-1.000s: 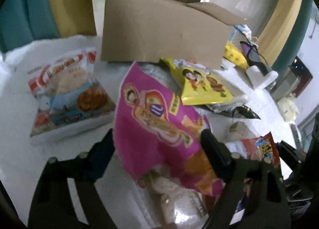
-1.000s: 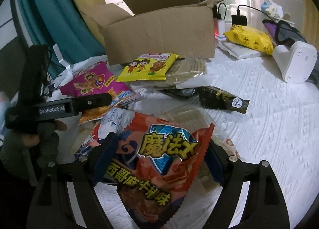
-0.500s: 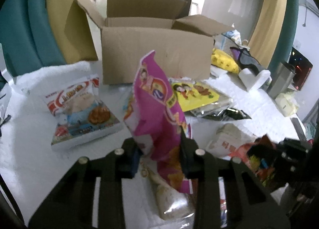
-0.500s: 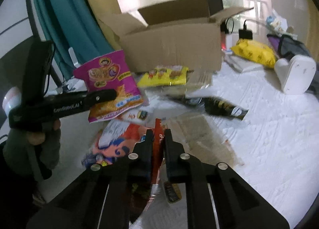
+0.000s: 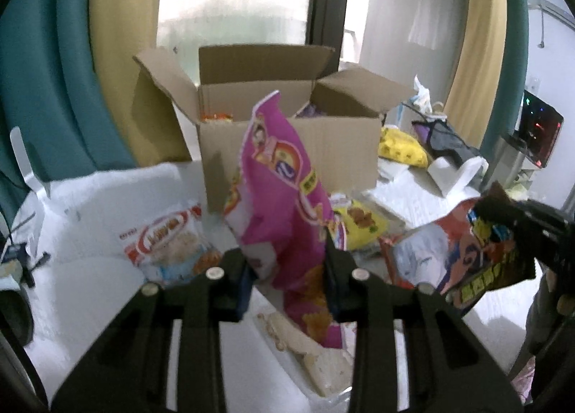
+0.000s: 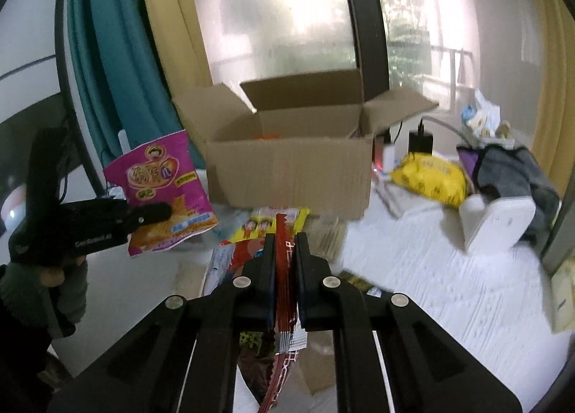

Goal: Organize snacks
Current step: 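Lift both bags and carry them over the cardboard box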

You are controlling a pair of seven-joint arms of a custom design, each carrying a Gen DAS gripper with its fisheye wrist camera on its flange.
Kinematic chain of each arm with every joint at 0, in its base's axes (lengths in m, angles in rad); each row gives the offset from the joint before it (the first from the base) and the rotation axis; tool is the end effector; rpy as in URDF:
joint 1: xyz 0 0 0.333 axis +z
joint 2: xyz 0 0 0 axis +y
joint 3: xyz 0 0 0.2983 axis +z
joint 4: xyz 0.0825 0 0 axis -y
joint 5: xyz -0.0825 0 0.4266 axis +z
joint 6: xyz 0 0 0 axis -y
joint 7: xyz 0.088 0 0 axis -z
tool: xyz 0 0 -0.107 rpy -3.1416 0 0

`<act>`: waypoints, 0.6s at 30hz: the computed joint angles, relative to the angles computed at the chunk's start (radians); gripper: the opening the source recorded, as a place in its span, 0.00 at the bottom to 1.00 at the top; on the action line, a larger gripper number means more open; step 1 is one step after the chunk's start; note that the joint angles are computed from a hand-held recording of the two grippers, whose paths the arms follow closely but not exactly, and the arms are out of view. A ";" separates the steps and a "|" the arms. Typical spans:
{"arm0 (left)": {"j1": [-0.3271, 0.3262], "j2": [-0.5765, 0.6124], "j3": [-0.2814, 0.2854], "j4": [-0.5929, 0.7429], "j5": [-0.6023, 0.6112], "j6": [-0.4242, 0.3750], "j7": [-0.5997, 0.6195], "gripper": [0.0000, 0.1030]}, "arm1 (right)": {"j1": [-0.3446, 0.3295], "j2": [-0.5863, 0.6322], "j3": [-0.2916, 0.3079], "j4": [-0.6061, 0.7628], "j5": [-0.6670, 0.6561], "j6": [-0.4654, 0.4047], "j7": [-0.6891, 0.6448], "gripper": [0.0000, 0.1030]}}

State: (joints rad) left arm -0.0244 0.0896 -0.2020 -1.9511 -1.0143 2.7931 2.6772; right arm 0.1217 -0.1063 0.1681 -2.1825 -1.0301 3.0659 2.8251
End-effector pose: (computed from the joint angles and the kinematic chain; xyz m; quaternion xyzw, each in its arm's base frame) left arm 0.6466 -0.1057 0.4662 -0.4601 0.7604 -0.4179 0.1884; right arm 0.5385 0.2341 0.4829 -0.6271 0.6044 -0.2781 0.4052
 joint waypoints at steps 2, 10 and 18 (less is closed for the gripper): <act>0.001 0.005 0.000 0.014 -0.002 0.002 0.002 0.32 | -0.003 0.011 -0.004 0.024 -0.009 -0.001 -0.005 0.10; 0.009 0.038 -0.011 0.079 0.021 0.014 -0.014 0.32 | 0.027 0.068 -0.050 0.122 -0.034 0.000 -0.032 0.10; 0.034 0.103 -0.044 0.167 0.082 0.032 -0.067 0.32 | 0.089 0.146 -0.130 0.230 -0.033 0.006 -0.056 0.10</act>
State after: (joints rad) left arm 0.0097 0.1922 -0.2459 -1.7841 -0.9320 2.8248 2.6097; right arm 0.2106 0.0402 0.0385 -1.9526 -1.0628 3.0719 2.7693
